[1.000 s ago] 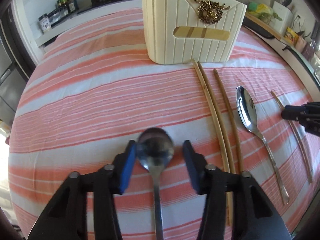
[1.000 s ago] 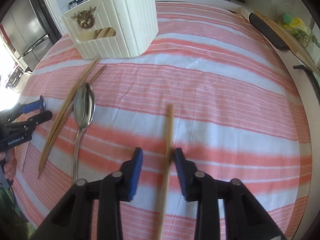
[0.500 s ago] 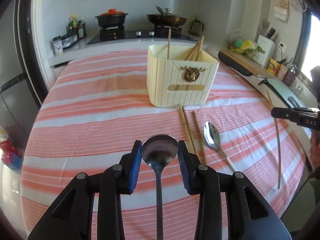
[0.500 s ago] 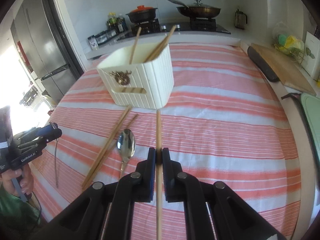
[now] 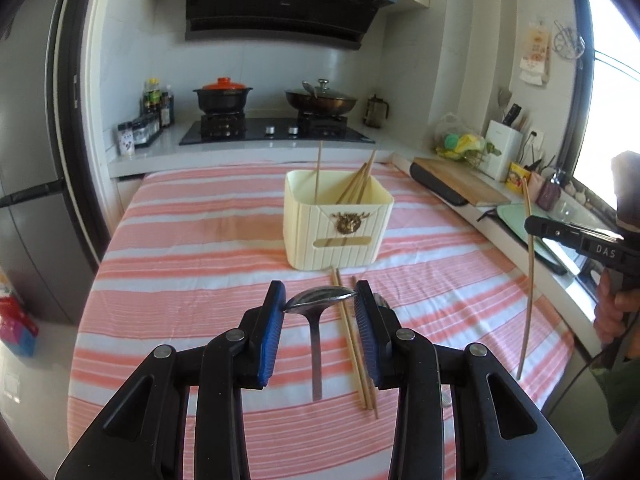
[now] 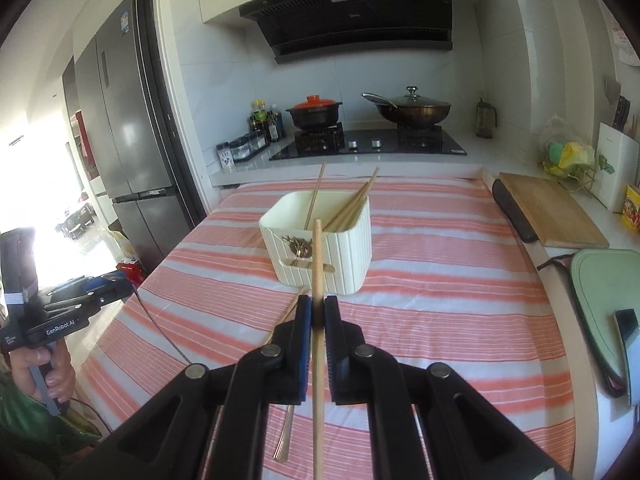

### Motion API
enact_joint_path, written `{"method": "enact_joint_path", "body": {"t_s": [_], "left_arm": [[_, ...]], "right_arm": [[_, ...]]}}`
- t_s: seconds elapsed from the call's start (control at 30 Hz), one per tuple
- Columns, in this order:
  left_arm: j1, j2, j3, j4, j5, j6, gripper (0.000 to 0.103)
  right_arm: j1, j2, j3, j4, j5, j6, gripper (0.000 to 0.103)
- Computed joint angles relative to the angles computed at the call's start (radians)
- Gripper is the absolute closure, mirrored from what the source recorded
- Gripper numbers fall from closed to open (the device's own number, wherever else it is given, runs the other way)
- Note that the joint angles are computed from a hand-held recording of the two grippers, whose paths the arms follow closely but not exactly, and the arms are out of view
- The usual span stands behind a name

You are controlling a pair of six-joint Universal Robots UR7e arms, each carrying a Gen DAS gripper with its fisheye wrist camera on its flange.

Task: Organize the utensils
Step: 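Lift the spoon in the left tool and chopstick in the right tool over the cream box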

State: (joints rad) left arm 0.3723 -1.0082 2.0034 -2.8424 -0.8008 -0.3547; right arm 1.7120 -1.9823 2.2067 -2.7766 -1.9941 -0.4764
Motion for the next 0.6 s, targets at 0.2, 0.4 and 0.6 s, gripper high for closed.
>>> {"method": "enact_joint_path", "body": {"t_s": [0.2, 0.4, 0.6], "left_arm": [[0.003, -0.009, -0.007, -0.005, 0.000, 0.016, 0.068], [0.002, -0.006, -0.012, -0.004, -0.002, 0.017, 0.068], [0.011, 0.007, -0.060, -0.002, -0.028, 0.043, 0.068]], "right_arm": [[0.003, -0.003, -0.039, 0.100, 0.005, 0.073, 0.096], [0.005, -0.021, -0.060, 0.177, 0.025, 0.099, 0.096], [0.039, 0.005, -0.059, 0.099, -0.016, 0.054, 0.096]]}}
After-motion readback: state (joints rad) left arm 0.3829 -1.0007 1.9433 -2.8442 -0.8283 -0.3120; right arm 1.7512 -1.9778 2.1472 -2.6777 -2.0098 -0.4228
